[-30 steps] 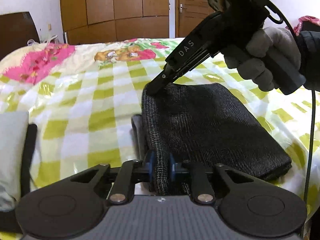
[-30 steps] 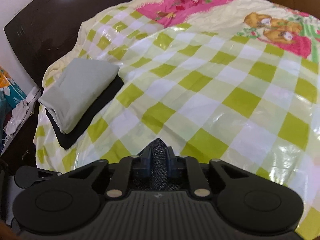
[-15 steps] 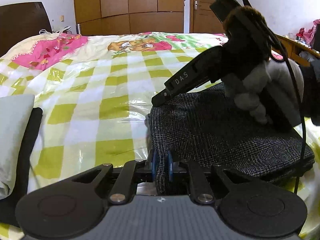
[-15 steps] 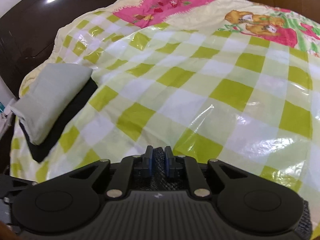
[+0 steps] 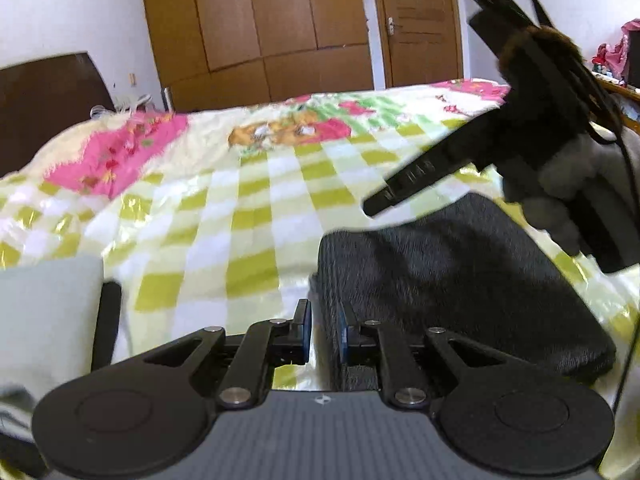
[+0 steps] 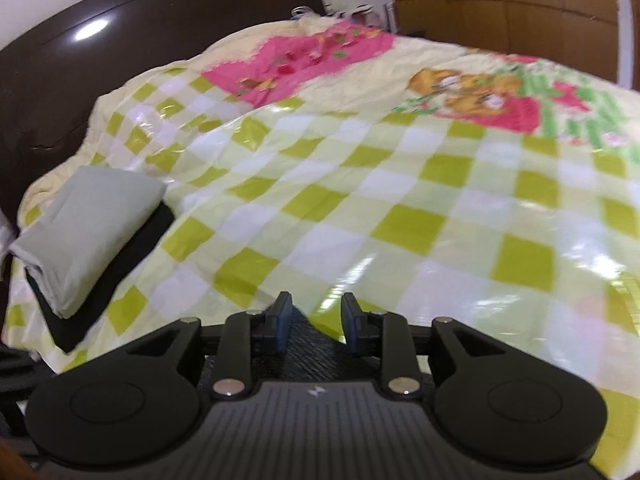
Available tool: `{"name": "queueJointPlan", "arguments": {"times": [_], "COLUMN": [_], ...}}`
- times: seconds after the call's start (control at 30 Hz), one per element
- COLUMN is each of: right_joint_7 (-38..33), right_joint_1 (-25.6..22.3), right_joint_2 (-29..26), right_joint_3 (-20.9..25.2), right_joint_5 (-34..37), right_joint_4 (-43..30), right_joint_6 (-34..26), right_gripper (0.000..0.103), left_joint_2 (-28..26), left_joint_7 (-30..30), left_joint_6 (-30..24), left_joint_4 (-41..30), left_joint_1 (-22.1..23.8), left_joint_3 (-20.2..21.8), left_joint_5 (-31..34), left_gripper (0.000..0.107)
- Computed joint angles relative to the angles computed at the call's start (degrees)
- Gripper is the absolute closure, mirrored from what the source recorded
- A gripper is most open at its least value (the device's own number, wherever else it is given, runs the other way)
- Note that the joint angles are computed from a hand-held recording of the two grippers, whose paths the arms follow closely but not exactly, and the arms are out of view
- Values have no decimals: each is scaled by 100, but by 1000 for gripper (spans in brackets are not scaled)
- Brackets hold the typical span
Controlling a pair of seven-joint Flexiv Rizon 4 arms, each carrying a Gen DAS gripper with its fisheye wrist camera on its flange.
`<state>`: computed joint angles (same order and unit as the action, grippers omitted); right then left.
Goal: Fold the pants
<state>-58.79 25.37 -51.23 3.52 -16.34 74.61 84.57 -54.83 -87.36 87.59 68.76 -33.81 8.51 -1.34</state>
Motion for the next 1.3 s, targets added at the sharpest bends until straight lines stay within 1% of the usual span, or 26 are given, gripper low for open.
{"name": "queueJointPlan", "arguments": {"times": [0.03,0.13,0.2,0.27,0.3,0.43,0.53,0.57,0.63,0.67,0.73,0.83,0.87,0.9,0.93,0.97,1.0,1.03,1.07,1.1,1.13,1.17,1.23,1.3], "right_joint_7": [111,335,505,649,710,806,905,951,1094,1200,1396,1618,1676,1765,1827,1830,1771,1595,1652,1647,1647,1619,1520,1383], "right_joint_1": [115,277,389,501,540,451,448,475,529,573,667,797,784,739,610,432,114,-174,-370,-405,-397,-462,-556,-831], "right_joint_2": [98,341,451,528,548,507,452,446,528,613,849,1277,1387,1520,1620,1667,1688,1663,1630,1599,1576,1537,1539,1549], "right_joint_3": [-208,-509,-702,-892,-963,-888,-903,-944,-1036,-1115,-1272,-1457,-1434,-1356,-1171,-936,-515,-104,120,169,163,243,351,656], "right_joint_5": [-12,-58,-128,-254,-324,-479,-564,-604,-642,-650,-652,-637,-603,-510,-377,-261,-103,178,171,249,296,346,397,499], "right_joint_4": [147,551,761,935,994,1041,1010,1010,1122,1251,1602,2240,2410,2626,2804,2884,2934,2916,2920,2937,2940,2910,2924,2959], "right_joint_6": [34,87,48,-10,-77,-222,-284,-291,-225,-115,124,349,395,467,553,586,587,566,599,669,716,733,775,809], "right_gripper": [77,77,77,77,77,78,78,78,78,78,77,73,73,71,67,65,62,61,61,61,61,61,60,57], "left_joint_2": [-67,-308,-501,-699,-757,-866,-819,-770,-663,-616,-533,-445,-425,-405,-389,-383,-386,-403,-418,-412,-391,-358,-298,-309], "left_joint_7": [17,51,43,-36,-46,-30,-42,-49,-163,-217,-290,-311,-293,-269,-213,-111,-1,46,76,103,180,315,662,867], "left_joint_6": [-69,-393,-724,-1203,-1316,-1583,-1638,-1585,-1470,-1422,-1328,-1277,-1254,-1225,-1190,-1157,-1139,-1125,-1084,-1034,-991,-950,-880,-853], "left_joint_4": [-144,-621,-987,-1382,-1482,-1753,-1764,-1705,-1577,-1511,-1366,-1174,-1121,-1058,-988,-926,-879,-877,-875,-845,-795,-715,-496,-375], "left_joint_1": [-14,-40,-59,-99,-77,2,64,97,110,126,201,286,298,315,349,405,453,448,432,432,481,576,847,1003], "left_joint_3": [13,44,94,212,184,54,-70,-126,-108,-108,-182,-276,-295,-325,-395,-511,-609,-610,-579,-568,-648,-810,-1275,-1551], "left_joint_5": [-10,-2,49,156,219,524,662,686,738,748,709,638,634,623,601,560,516,488,479,463,416,345,114,-153], "left_gripper": [78,78,78,78,78,77,77,77,76,76,71,69,68,65,60,58,56,55,53,50,48,48,46,45]}}
